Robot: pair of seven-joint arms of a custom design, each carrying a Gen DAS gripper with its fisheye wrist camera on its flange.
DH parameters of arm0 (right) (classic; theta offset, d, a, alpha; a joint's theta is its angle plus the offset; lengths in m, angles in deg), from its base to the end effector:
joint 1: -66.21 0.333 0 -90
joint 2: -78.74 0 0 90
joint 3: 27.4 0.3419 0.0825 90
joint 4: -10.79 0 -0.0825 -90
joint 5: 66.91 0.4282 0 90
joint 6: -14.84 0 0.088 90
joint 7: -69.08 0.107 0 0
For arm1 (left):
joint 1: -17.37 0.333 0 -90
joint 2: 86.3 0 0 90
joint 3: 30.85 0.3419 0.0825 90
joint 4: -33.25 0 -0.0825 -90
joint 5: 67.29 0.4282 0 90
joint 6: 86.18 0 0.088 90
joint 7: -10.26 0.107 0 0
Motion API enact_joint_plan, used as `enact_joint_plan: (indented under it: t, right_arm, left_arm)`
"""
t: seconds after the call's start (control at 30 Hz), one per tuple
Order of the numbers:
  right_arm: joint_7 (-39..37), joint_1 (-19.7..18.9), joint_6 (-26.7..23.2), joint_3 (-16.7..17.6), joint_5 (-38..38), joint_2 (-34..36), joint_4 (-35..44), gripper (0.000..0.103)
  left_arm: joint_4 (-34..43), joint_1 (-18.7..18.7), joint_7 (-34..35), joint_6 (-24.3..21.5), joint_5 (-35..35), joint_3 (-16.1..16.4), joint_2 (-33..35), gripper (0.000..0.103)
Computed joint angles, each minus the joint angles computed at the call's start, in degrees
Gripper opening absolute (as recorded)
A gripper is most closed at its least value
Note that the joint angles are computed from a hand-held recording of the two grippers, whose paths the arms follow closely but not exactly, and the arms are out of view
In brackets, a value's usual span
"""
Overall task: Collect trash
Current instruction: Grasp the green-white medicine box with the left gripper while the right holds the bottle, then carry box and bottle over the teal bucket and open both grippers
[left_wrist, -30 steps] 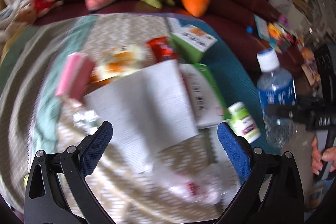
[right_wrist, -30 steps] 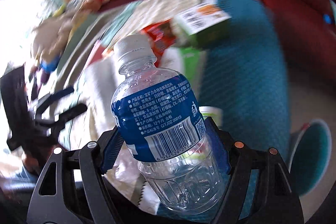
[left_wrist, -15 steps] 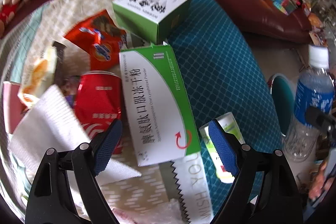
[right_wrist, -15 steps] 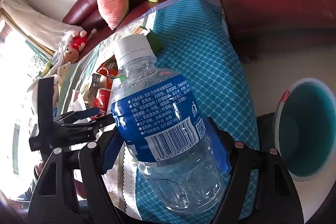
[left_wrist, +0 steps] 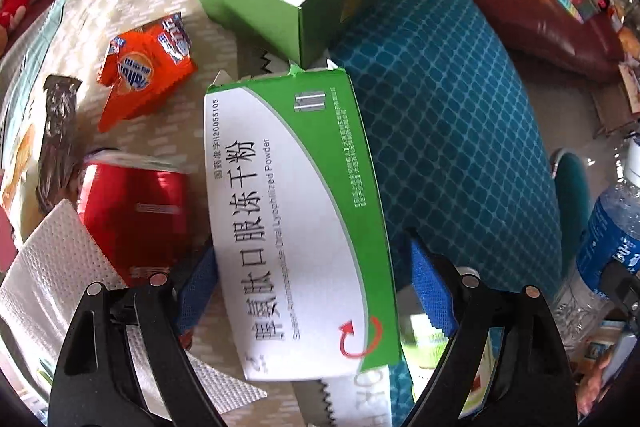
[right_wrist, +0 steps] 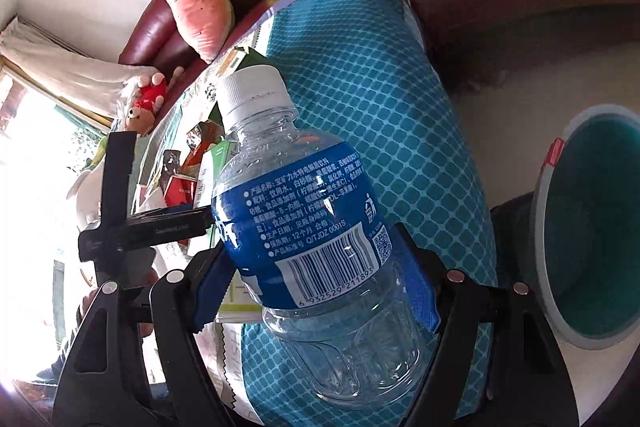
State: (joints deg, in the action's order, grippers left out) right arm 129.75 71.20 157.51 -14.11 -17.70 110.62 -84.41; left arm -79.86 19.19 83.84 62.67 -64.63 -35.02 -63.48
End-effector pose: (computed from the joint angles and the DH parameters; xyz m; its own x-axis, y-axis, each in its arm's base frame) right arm 0.7247 0.2106 0.3154 0.2227 -0.7653 -0.6040 -0.9465 -0.0212 -0.3221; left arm 0.6750 -0.0262 0.2819 0.2090 -0.9761 0.0596 -0.9518 -0.2170 -0.2169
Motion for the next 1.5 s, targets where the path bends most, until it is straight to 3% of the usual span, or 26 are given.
enact_joint_plan:
  t: [0.03,0.07,0.47,0.57,0.7,0.97,1.17,1.37,1.5]
  right_arm:
    - [-0.02,-0.18,-0.13,0.08,0.28,0.21,0.06,0.071]
    - [-0.14,-0.38,-0.12,0.17,0.62,0.36,0.06,0.071]
    - [-2.38,-2.62,1.19,0.94,7.16,-0.56,-1.73,0.071]
    - [-3.9,-3.66,2.53,0.81,10.5,-2.22,-3.65,0.071]
    - [-6.61,-5.56,5.77,-0.11,17.14,-5.36,-7.44,0.071]
    - [-8.95,-7.19,12.98,-5.33,26.71,-10.98,-15.11,0.071]
    - [-5.34,-7.9,14.4,-7.87,25.23,-11.14,-16.72,0.071]
    - [-2.12,-8.83,16.05,-7.9,23.52,-9.62,-15.54,0.071]
    - [-0.99,-10.06,15.94,-7.45,22.27,-8.85,-14.99,0.071]
  left_arm:
    - [-0.2,-0.22,-0.48,0.83,0.33,0.25,0.11,0.076]
    - [-0.52,-0.07,-0.29,1.52,0.21,0.16,0.1,0.076]
    - [-4.76,-1.7,-3.89,8.91,5.82,1.65,-6.59,0.076]
    - [-5.11,-2.18,-2.61,10.03,5.69,0.02,-8.77,0.076]
    - [-3.34,-2.36,4.11,9.82,0.16,-4.25,-8.61,0.076]
    - [8.45,-8.1,13.26,6.3,-6.48,-10.07,1.72,0.076]
    - [20.36,-11.95,14.82,2.4,-7.74,-10.92,12.09,0.076]
    - [33.48,-16.3,14.08,-1.69,-6.9,-10.32,21.69,0.076]
    - [37.34,-17.72,14.28,-3.96,-6.18,-9.94,24.35,0.078]
